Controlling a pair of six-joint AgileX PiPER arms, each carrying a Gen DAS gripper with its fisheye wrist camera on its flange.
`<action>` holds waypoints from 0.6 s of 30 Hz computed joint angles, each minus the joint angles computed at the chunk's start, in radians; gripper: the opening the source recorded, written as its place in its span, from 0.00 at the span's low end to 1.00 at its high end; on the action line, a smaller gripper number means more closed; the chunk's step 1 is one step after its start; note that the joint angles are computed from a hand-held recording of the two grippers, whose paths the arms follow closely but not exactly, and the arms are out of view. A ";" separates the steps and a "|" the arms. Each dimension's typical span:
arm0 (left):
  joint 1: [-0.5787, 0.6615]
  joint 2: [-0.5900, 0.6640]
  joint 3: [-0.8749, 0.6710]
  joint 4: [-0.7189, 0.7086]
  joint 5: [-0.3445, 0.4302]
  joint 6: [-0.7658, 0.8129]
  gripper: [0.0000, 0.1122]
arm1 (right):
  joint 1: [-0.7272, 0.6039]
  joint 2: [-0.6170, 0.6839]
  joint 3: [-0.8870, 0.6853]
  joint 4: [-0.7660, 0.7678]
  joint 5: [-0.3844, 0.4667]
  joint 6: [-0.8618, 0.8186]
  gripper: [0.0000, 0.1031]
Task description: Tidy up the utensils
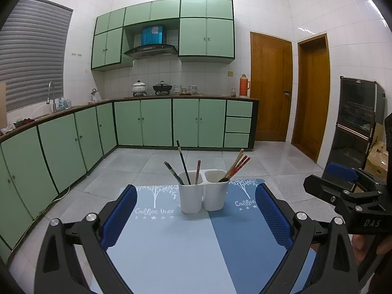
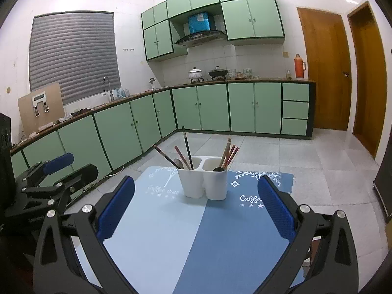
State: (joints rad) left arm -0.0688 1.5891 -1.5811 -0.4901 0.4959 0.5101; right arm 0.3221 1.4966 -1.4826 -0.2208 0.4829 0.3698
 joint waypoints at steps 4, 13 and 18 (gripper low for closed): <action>0.007 -0.024 0.033 -0.017 -0.011 0.016 0.85 | 0.014 -0.006 0.006 -0.027 -0.001 0.018 0.95; 0.011 -0.062 0.088 -0.025 -0.032 0.025 0.85 | 0.043 -0.003 -0.005 -0.056 0.009 0.039 0.95; 0.016 -0.065 0.094 -0.039 -0.034 0.039 0.85 | 0.049 -0.008 0.008 -0.070 0.006 0.049 0.95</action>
